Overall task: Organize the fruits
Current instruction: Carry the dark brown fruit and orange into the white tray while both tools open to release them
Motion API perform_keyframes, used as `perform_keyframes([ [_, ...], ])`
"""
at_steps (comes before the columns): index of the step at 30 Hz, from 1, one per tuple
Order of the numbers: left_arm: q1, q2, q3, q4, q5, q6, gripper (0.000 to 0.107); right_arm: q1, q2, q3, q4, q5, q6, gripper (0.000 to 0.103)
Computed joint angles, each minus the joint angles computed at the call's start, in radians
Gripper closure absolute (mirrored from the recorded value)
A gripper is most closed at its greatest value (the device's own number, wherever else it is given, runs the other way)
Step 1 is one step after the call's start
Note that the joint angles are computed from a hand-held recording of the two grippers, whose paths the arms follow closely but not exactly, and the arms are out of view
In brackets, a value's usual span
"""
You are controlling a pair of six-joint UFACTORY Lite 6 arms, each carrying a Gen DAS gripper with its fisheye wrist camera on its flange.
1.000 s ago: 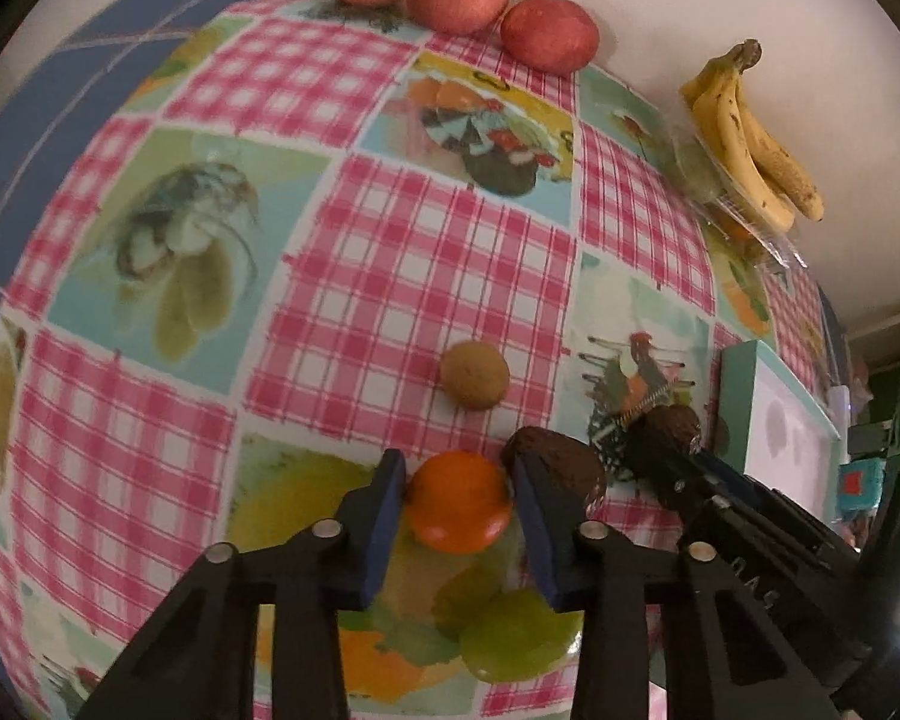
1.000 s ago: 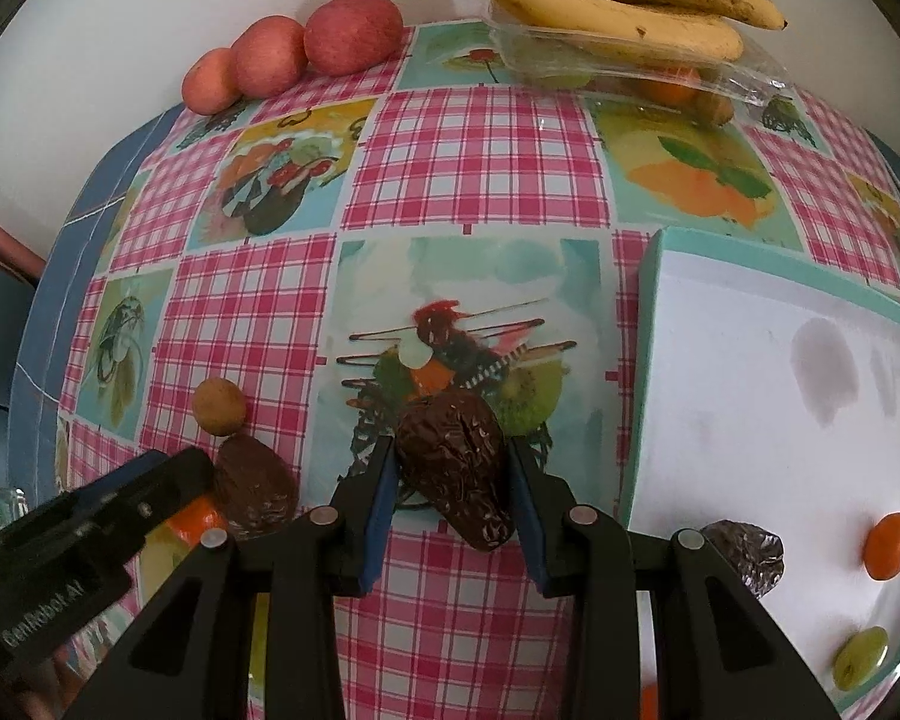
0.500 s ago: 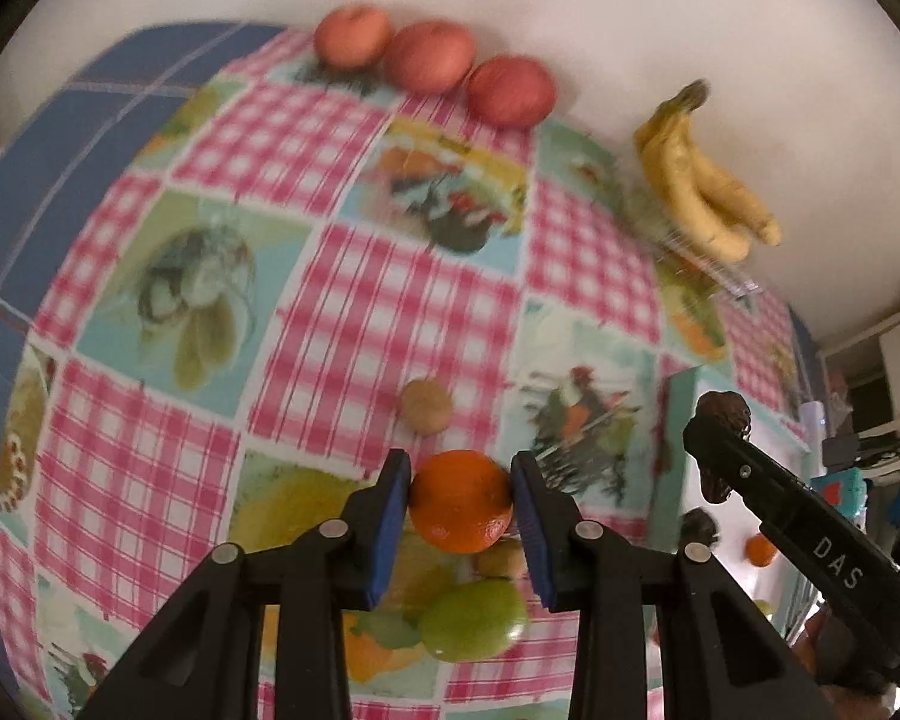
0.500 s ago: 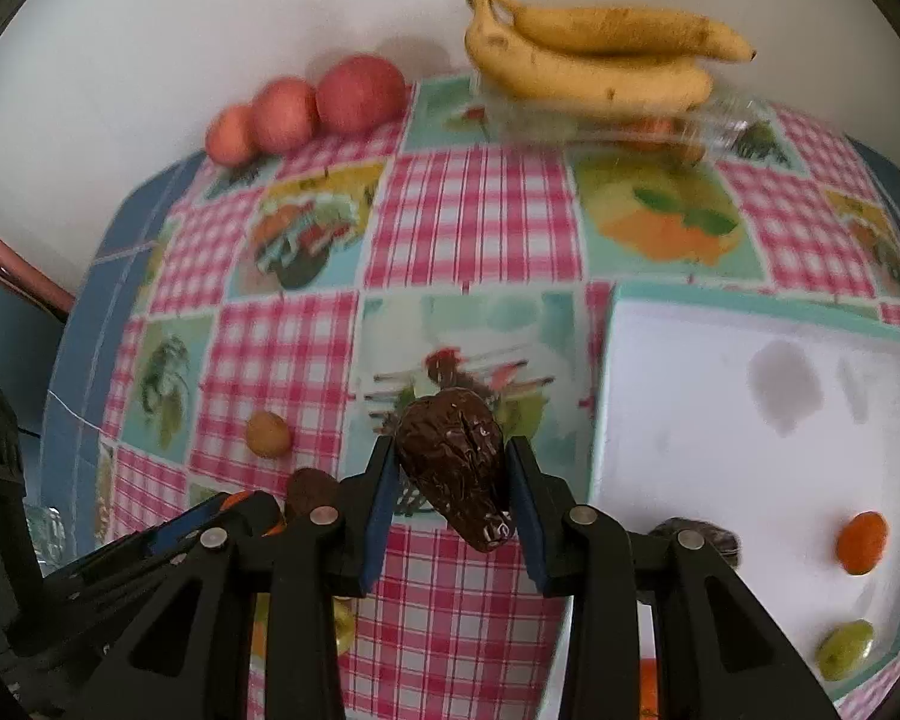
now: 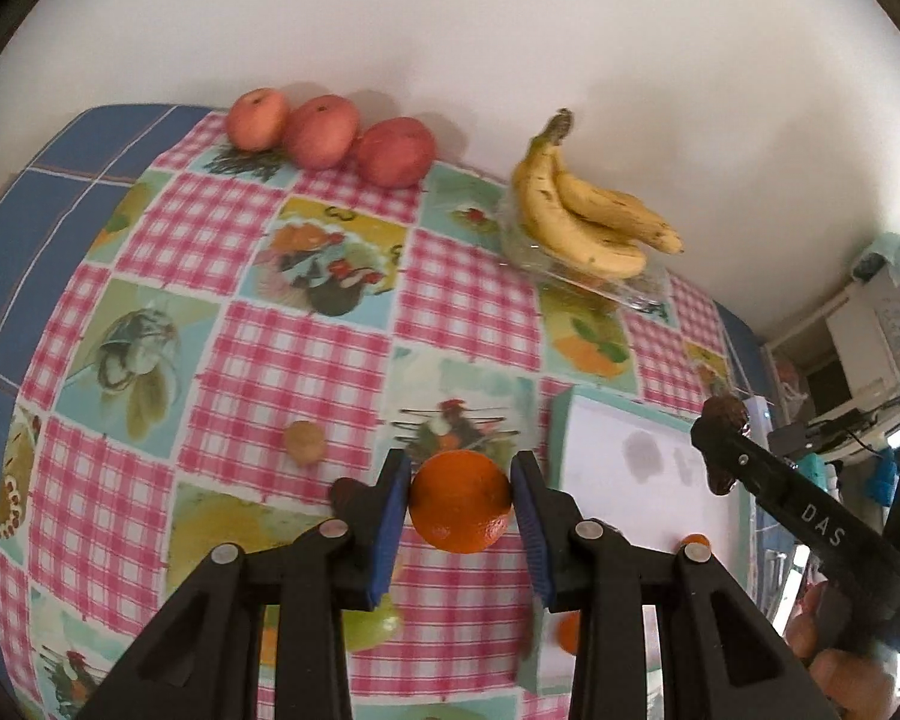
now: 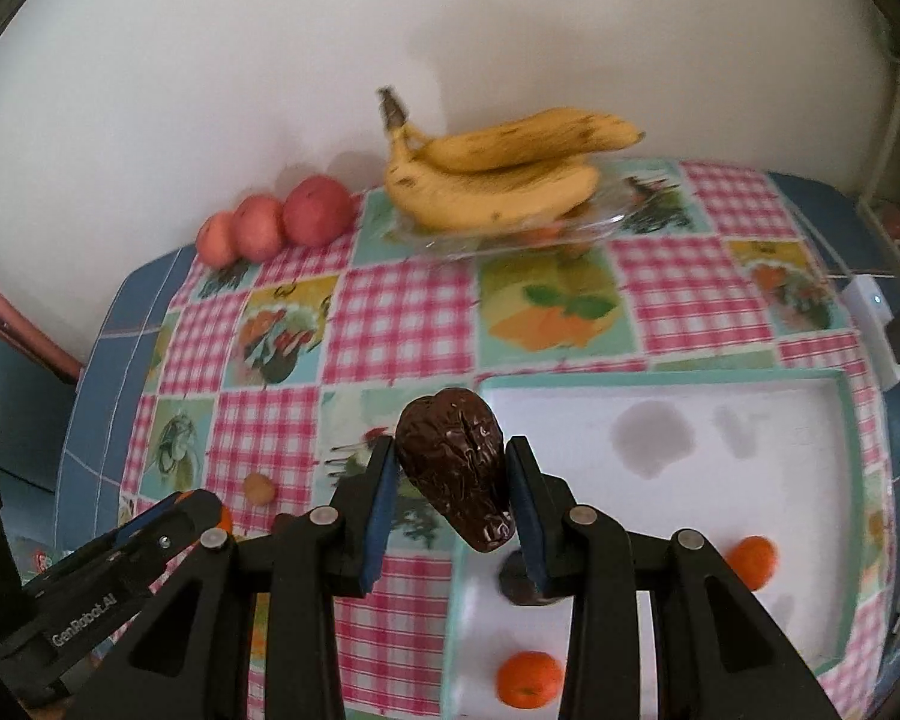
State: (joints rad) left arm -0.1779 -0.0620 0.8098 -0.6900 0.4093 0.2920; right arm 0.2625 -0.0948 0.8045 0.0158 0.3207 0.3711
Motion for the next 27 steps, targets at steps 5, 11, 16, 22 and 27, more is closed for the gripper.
perform_keyframes([
  [5, -0.101, 0.000, 0.028, 0.091, -0.026, -0.128, 0.070, -0.088, -0.073, -0.031, -0.014, 0.028, -0.034, 0.065],
  [11, -0.221, 0.036, 0.082, 0.214, -0.048, -0.286, 0.070, -0.252, -0.164, -0.065, 0.066, 0.065, -0.197, 0.065],
  [16, -0.327, 0.093, 0.140, 0.313, -0.059, -0.407, 0.070, -0.398, -0.207, -0.080, 0.160, 0.092, -0.355, 0.065],
  [22, -0.439, 0.176, 0.223, 0.441, -0.057, -0.546, 0.070, -0.565, -0.231, -0.088, 0.285, 0.112, -0.560, 0.065],
  [27, -0.498, 0.264, 0.280, 0.442, -0.055, -0.564, 0.070, -0.642, -0.204, -0.090, 0.351, 0.113, -0.680, 0.065],
])
